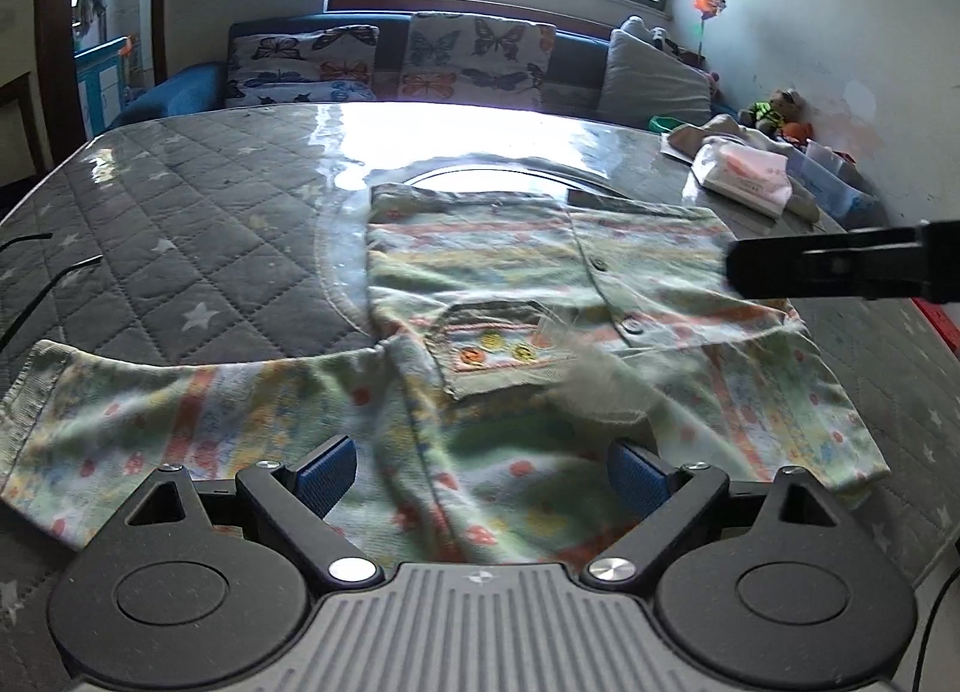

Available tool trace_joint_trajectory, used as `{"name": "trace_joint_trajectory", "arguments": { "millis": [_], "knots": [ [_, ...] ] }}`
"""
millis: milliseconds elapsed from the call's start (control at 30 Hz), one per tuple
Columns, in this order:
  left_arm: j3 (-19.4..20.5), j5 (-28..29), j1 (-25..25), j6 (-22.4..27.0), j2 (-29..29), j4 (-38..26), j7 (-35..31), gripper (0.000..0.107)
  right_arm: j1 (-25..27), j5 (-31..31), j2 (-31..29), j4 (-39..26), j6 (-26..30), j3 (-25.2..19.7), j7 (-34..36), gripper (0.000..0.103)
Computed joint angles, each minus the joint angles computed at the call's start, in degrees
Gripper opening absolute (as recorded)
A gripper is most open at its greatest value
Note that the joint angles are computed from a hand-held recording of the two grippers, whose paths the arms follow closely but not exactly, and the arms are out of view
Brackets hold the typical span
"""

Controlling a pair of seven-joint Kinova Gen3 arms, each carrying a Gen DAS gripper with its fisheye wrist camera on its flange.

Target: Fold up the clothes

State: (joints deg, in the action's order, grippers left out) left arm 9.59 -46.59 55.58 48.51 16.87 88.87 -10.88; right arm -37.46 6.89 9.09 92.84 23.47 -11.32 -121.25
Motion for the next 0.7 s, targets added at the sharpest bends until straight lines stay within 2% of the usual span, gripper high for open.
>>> {"name": "trace_joint_trajectory", "arguments": {
  "millis": [200, 367, 467, 567, 700],
  "knots": [
    [-0.3, -1.9, 0.5, 1.7, -0.5, -0.6, 1.8, 0.093, 0.1, 6.0, -2.9, 0.7, 4.1, 1.5, -2.8, 0.018],
    [0.3, -3.3, 0.3, 0.4, -0.4, -1.6, 1.4, 0.092, 2.0, 14.1, -6.1, 0.9, 12.7, 1.3, -5.4, 0.019],
    [0.7, -2.6, 0.1, -1.6, 0.5, -2.6, -0.9, 0.09, 4.3, 15.6, -6.9, 0.7, 18.0, 0.7, -3.6, 0.019],
    [0.4, -1.0, 0.0, -4.0, 2.0, -4.0, -3.7, 0.082, 6.2, 13.7, -6.8, 1.8, 19.6, 0.2, -1.1, 0.019],
    [-0.3, 2.9, -0.4, -6.6, 4.0, -6.2, -8.6, 0.06, 6.5, 14.1, -6.0, 5.0, 16.6, -0.4, -2.1, 0.019]
  ]
}}
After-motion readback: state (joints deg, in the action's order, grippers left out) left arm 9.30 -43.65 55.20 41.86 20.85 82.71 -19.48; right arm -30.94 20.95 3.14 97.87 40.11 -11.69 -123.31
